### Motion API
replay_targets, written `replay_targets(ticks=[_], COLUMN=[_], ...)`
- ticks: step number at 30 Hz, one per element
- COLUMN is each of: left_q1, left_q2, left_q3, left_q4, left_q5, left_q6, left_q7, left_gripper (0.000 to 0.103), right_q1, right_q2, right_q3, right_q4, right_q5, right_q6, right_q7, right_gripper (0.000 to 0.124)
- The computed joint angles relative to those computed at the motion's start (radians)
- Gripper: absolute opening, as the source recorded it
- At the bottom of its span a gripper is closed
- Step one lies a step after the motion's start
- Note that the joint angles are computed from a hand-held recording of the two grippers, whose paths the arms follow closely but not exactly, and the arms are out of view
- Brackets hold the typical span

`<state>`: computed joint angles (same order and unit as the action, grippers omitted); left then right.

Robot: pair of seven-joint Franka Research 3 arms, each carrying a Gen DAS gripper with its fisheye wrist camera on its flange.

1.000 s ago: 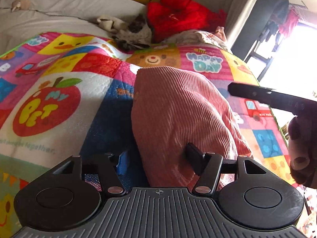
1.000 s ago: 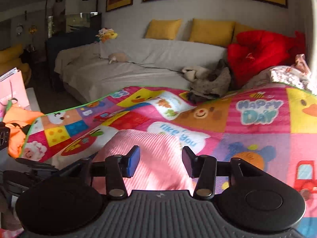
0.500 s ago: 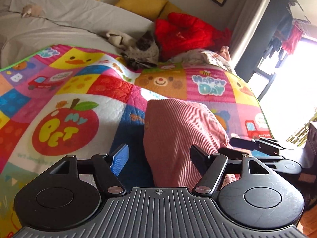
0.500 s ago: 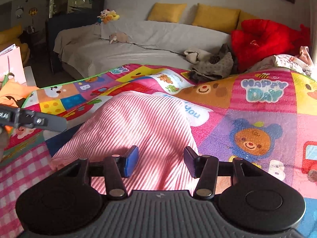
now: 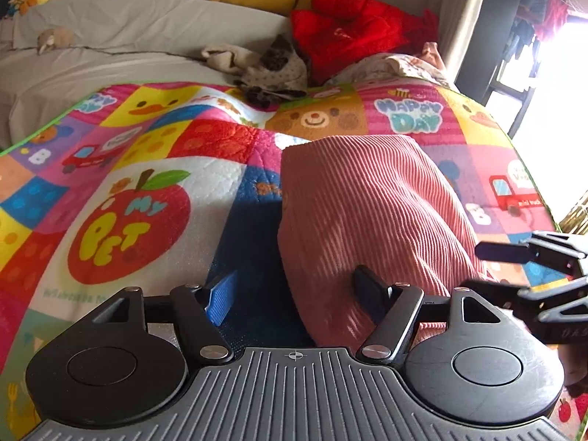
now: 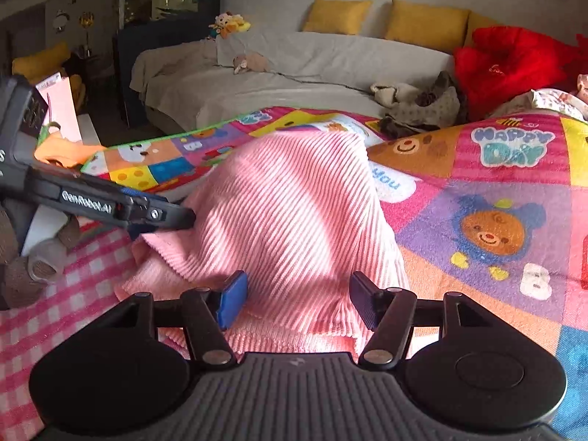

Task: Fold clothes

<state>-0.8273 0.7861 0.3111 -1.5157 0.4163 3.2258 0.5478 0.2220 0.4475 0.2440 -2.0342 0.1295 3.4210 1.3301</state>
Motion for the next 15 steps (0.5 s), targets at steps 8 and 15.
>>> replay_targets(ticks=[8, 15], left_q1=[0.003, -0.004], left_q2=[0.007, 0.010], left_q3=[-0.004, 0.007], left_q4=[0.010, 0.002], left_q5=[0.009, 0.005], left_q6=[-0.010, 0.008], left_q7=[-0.006, 0.003], left_gripper=[0.076, 0.076], right_q1=[0.196, 0.292], right_q2=[0.101, 0.156], right_q3=[-0.211, -0.320], right_q4=[0.210, 0.277], right_q5=[0.100, 0.140], right_q6=[-0.102, -0.152], right_q7=[-0.030, -0.026], right_gripper=[0.062, 0.066])
